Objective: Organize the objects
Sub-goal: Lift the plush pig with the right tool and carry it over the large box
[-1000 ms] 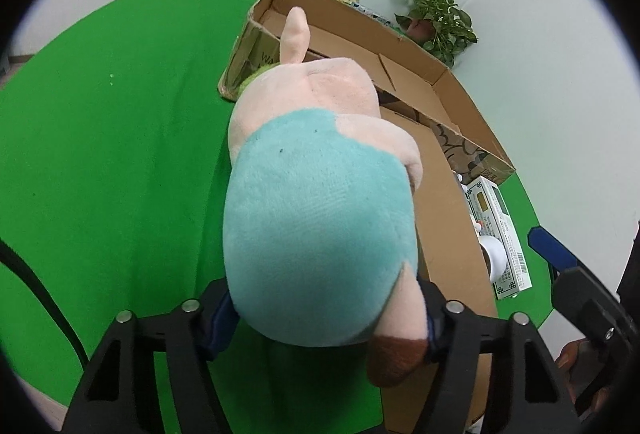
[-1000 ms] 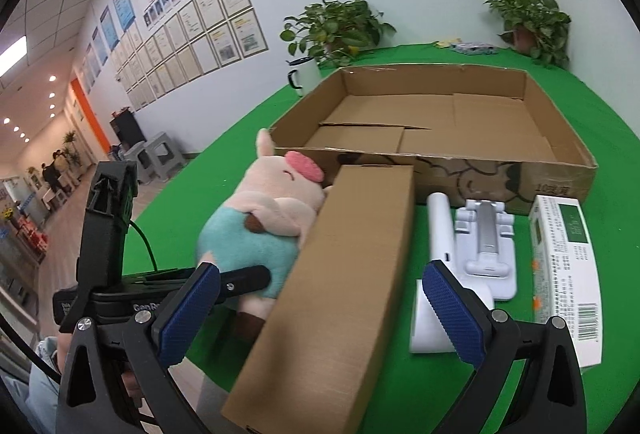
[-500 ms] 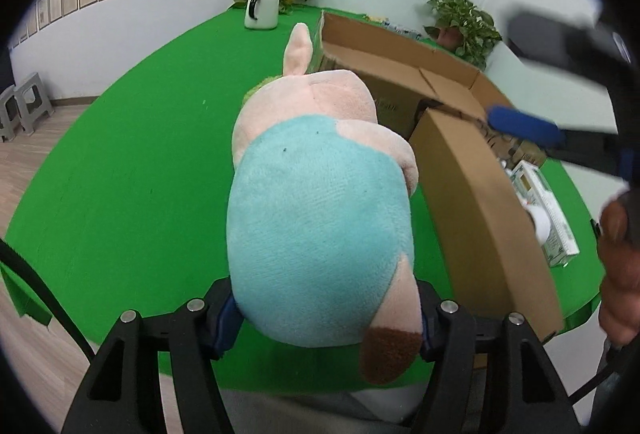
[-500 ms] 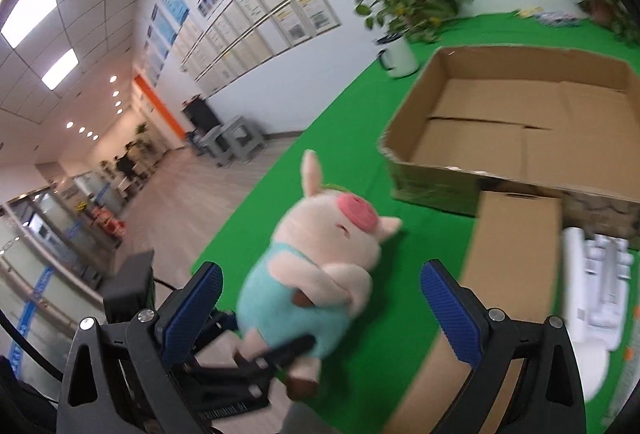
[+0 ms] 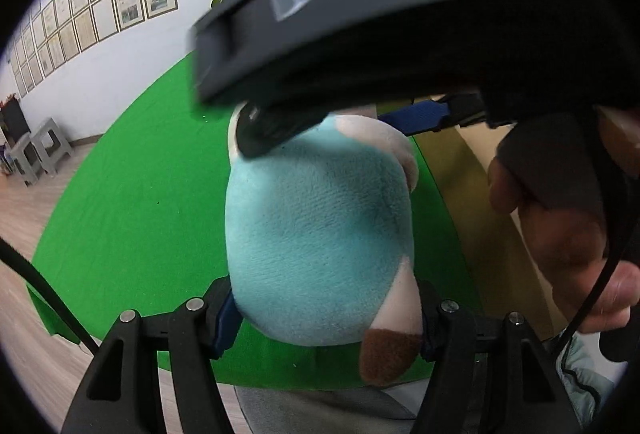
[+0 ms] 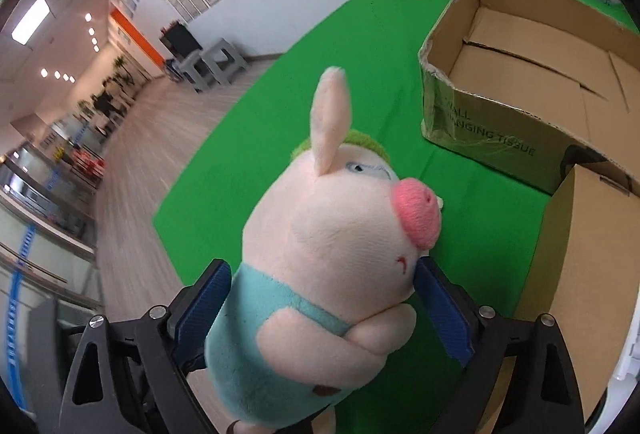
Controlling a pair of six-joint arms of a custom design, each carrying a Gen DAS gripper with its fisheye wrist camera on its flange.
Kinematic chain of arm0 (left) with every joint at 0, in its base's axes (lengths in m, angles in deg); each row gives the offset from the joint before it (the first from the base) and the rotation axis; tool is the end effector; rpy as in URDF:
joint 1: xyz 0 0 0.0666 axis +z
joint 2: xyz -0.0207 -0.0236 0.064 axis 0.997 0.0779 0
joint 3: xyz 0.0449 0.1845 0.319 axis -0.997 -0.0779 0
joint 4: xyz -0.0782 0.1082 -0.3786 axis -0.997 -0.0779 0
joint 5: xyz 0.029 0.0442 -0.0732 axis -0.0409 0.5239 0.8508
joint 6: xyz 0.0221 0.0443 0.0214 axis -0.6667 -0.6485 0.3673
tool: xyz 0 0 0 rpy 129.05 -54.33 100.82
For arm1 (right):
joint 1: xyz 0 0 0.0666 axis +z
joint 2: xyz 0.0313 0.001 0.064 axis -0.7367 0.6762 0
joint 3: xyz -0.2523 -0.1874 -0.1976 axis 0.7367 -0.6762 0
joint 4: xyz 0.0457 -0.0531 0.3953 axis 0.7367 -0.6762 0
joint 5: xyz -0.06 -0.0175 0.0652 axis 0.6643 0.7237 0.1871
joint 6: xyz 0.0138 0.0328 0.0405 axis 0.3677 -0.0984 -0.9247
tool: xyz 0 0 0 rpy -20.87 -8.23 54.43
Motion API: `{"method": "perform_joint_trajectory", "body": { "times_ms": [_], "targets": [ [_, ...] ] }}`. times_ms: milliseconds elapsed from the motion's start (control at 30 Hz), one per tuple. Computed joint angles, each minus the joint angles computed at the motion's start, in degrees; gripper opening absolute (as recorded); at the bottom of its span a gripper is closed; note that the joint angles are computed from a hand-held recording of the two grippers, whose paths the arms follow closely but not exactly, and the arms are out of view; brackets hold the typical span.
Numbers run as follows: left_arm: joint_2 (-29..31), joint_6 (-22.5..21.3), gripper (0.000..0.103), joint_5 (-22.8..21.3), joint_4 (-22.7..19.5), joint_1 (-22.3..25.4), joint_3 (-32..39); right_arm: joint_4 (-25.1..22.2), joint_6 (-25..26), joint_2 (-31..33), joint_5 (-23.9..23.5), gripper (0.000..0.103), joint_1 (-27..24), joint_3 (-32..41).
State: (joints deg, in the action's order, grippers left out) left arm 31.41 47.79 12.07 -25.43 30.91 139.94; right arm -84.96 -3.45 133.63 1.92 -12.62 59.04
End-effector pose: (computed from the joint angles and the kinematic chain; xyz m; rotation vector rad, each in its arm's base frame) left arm 0.2893 -0.3743 0.4150 -0.1284 2.4248 0.0011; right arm 0.4263 0.3094 0.5109 -0.6724 2.5948 0.6766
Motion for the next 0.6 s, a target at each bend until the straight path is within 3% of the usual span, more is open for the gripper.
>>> {"method": "perform_joint_trajectory", "body": {
  "times_ms": [133,433,600],
  "targets": [
    [0.37,-0.85,0.065,0.37,-0.05,0.51,0.48,-1.56,-0.07,0.87,-0.07,0.086,-0.19,1.34],
    [1.91,-2.31,0.061,-1.34,-0.54,0.97,2.41,3.35,1.13,1.87,-2.39,0.069,-2.29,-0.96],
    [2.85,-3.1,0.06,-2.62,-0.85,0.92,4.37,7.03,1.04,-1.36,-2.37,0.064,-2.2,-4.42]
  ]
}}
